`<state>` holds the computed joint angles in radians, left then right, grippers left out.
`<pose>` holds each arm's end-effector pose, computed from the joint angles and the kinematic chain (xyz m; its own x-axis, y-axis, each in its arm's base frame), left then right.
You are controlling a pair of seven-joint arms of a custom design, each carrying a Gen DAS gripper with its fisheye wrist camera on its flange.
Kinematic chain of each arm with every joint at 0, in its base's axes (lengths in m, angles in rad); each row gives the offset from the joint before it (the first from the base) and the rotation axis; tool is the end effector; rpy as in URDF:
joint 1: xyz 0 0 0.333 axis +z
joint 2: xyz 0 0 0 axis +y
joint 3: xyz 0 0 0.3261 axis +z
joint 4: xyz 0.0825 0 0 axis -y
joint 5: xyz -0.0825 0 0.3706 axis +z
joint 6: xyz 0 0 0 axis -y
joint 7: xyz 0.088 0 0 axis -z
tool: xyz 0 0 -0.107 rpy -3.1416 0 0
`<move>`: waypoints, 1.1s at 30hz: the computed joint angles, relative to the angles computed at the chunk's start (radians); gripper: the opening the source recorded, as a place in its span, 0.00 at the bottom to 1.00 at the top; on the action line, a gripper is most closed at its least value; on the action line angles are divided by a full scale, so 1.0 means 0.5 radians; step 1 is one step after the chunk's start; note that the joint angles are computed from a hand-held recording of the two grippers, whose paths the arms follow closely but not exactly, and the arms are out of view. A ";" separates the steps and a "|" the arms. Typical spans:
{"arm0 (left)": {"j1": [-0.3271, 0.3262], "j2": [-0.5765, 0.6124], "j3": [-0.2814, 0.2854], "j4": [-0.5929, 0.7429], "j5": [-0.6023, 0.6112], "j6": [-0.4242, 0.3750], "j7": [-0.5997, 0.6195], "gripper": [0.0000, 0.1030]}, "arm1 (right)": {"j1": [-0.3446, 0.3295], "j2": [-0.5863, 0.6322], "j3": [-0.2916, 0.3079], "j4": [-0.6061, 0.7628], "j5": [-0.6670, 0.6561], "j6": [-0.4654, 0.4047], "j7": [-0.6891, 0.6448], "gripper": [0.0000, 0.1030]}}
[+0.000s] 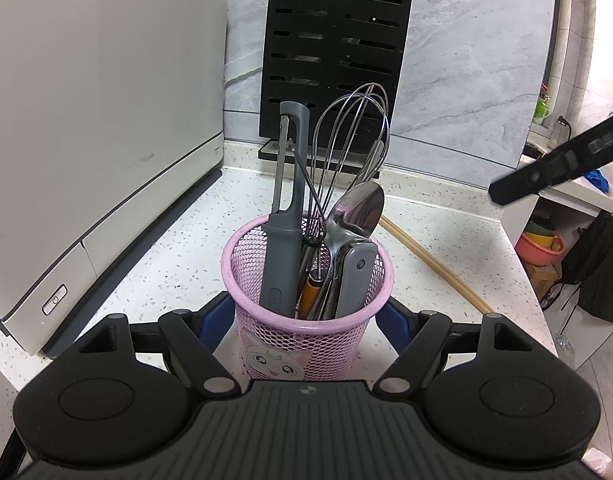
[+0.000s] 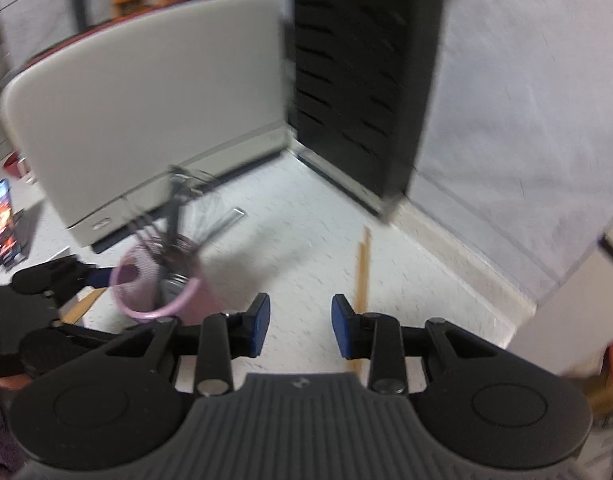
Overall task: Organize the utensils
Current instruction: 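Move the right gripper back over the wooden chopsticks and grasp them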
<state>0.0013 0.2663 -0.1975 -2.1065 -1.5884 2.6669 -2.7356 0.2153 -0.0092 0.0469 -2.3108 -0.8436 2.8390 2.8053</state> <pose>0.5713 -0.0802 0.3206 -0.7101 -0.6999 0.0770 -0.4703 0.3901 -0.7916 0.5010 0.1748 0.4140 -0.1982 -0.9773 -0.0743 -0.7619 0.2013 -0.6156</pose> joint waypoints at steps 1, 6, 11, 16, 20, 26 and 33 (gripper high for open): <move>-0.002 0.003 -0.001 0.004 0.004 0.003 -0.006 0.86 | -0.009 0.024 -0.011 -0.002 0.092 0.008 -0.051 0.31; 0.004 0.013 -0.004 0.018 0.027 -0.002 -0.022 0.86 | -0.023 0.211 -0.066 0.088 0.447 -0.048 -0.322 0.25; 0.017 0.019 -0.006 0.024 0.053 -0.023 -0.038 0.86 | -0.022 0.392 -0.095 0.210 0.823 -0.147 -0.666 0.09; 0.020 0.024 -0.013 0.031 0.062 -0.016 -0.042 0.86 | 0.019 0.451 -0.130 0.226 0.998 -0.173 -0.815 0.07; 0.017 0.024 -0.019 0.030 0.046 -0.003 -0.035 0.86 | 0.054 0.474 -0.158 0.248 1.033 -0.209 -0.842 0.01; 0.017 0.022 -0.017 0.029 0.067 -0.006 -0.054 0.86 | 0.049 0.483 -0.164 0.246 1.114 -0.183 -0.893 0.01; 0.016 0.019 -0.020 0.029 0.084 0.005 -0.069 0.86 | 0.074 0.554 -0.195 0.352 1.121 -0.240 -0.898 0.08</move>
